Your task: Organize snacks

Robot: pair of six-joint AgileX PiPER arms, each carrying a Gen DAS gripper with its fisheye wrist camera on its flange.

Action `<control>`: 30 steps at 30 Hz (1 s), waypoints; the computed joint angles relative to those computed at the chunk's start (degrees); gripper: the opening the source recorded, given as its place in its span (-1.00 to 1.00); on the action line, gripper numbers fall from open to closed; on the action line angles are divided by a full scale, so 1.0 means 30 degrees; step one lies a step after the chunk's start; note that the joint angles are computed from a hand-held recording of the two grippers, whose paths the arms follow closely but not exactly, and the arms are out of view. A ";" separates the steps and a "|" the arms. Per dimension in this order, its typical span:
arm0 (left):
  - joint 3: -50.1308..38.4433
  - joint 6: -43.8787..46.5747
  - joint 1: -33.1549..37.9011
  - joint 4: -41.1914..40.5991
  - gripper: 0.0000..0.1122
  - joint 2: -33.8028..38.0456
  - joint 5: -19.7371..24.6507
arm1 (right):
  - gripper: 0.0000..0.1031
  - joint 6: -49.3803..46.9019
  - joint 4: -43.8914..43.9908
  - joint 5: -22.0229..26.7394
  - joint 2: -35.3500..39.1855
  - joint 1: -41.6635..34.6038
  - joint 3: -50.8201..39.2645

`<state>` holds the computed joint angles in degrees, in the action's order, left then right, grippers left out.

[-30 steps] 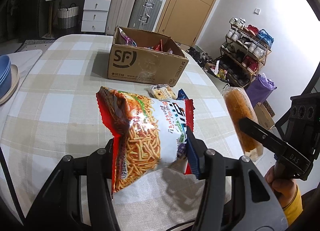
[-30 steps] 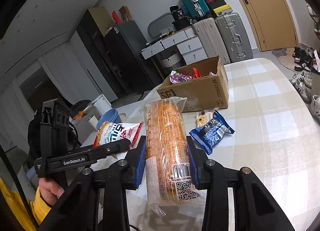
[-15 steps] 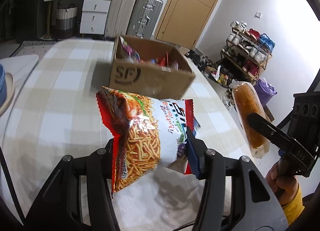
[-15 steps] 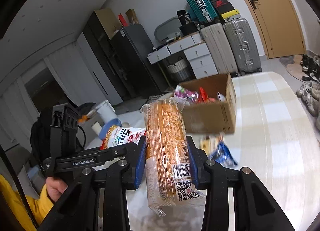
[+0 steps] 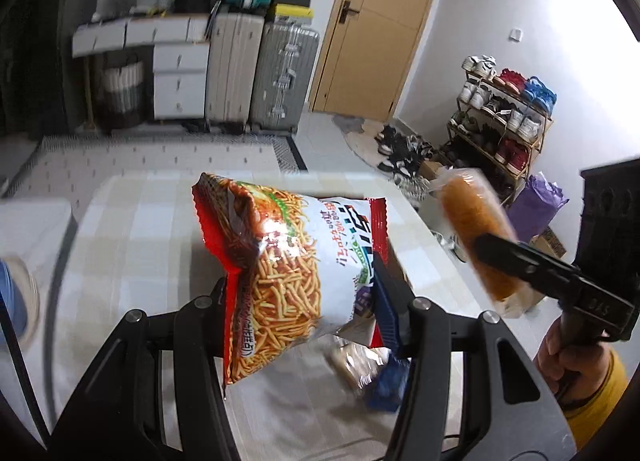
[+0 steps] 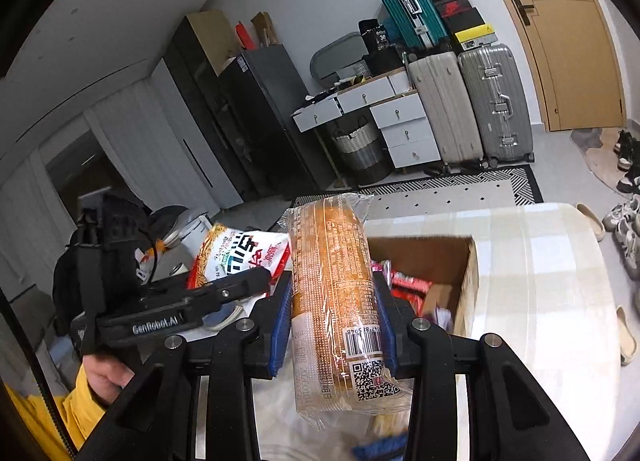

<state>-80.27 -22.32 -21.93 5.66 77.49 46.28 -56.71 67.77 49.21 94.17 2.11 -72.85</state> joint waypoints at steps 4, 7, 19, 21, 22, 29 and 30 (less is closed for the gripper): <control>-0.4088 0.1360 0.0668 -0.0588 -0.12 0.3319 0.1527 | -0.28 0.2560 -0.2271 -0.0284 0.2532 0.0931 -0.3660; -0.7172 0.2304 0.0905 -0.0229 -0.11 0.6164 0.2312 | -0.28 0.4597 -0.4012 -0.0374 0.4595 0.1464 -0.6194; -1.5493 0.4617 0.1445 -0.0205 -0.11 1.3571 0.6848 | -0.28 0.9044 -0.7540 0.0633 0.9307 0.1982 -1.1133; -1.6067 0.4824 0.1512 -0.0495 -0.11 1.4149 0.6896 | -0.28 0.8960 -0.7466 0.0579 0.9417 0.1977 -1.1119; -1.6618 0.5097 0.1642 -0.0747 -0.11 1.4556 0.7142 | -0.28 0.9074 -0.7639 0.0592 0.9447 0.2010 -1.1196; -1.6474 0.5686 0.2041 -0.1682 -0.11 1.4978 0.7194 | -0.27 1.0085 -0.8821 0.0538 0.9822 0.2518 -1.1512; -1.6458 0.5789 0.2097 -0.1846 -0.11 1.5021 0.7141 | -0.27 1.0163 -0.8926 0.0564 0.9872 0.2565 -1.1570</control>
